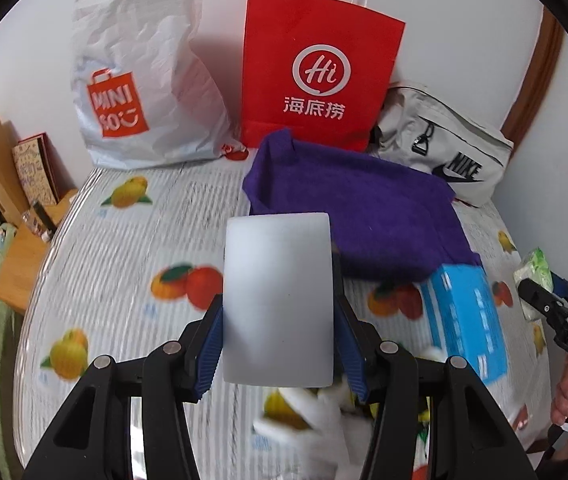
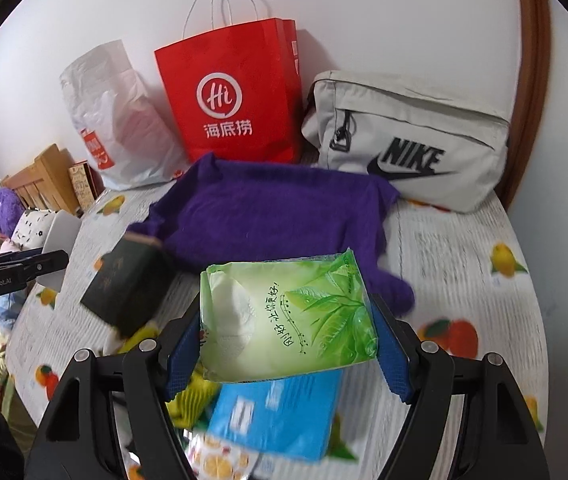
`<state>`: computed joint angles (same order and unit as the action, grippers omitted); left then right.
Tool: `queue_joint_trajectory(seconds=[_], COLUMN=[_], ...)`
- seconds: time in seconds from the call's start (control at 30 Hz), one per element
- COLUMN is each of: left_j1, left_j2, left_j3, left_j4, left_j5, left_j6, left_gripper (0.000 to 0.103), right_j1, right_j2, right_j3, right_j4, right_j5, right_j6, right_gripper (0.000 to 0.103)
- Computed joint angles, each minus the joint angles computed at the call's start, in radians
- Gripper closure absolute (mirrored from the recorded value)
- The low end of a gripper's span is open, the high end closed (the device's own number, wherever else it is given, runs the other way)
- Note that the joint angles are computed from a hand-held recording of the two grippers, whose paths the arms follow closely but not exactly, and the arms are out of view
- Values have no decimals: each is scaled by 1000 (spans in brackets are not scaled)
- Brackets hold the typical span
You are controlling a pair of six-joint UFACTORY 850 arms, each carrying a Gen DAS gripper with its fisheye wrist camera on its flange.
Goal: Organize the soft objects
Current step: 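Carry the sponge and wipe pack onto the purple towel and release both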
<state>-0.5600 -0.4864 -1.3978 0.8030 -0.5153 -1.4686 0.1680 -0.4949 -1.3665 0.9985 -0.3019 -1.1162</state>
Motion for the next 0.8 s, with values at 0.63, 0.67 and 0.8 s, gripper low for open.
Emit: queue_joint_trajectory(seconds=[0.63,0.67,0.8], left_j1=[141,146,164], left_j2=[-355,-380,-478], left_j3=[-481,-516,-665], left_j4=[-404,-408,-471], left_j5=[-40,-48,-96], left_j6=[542,559,650], left_gripper=[53,53,53], right_j1=[24,25,34], right_j2=[-440,-467,-549], right_j3=[-610,-647,-761], right_j4=[-572,-582,-676], right_j5=[-222,-249,-314], right_j6=[623,632,705], right_gripper=[27,27,27])
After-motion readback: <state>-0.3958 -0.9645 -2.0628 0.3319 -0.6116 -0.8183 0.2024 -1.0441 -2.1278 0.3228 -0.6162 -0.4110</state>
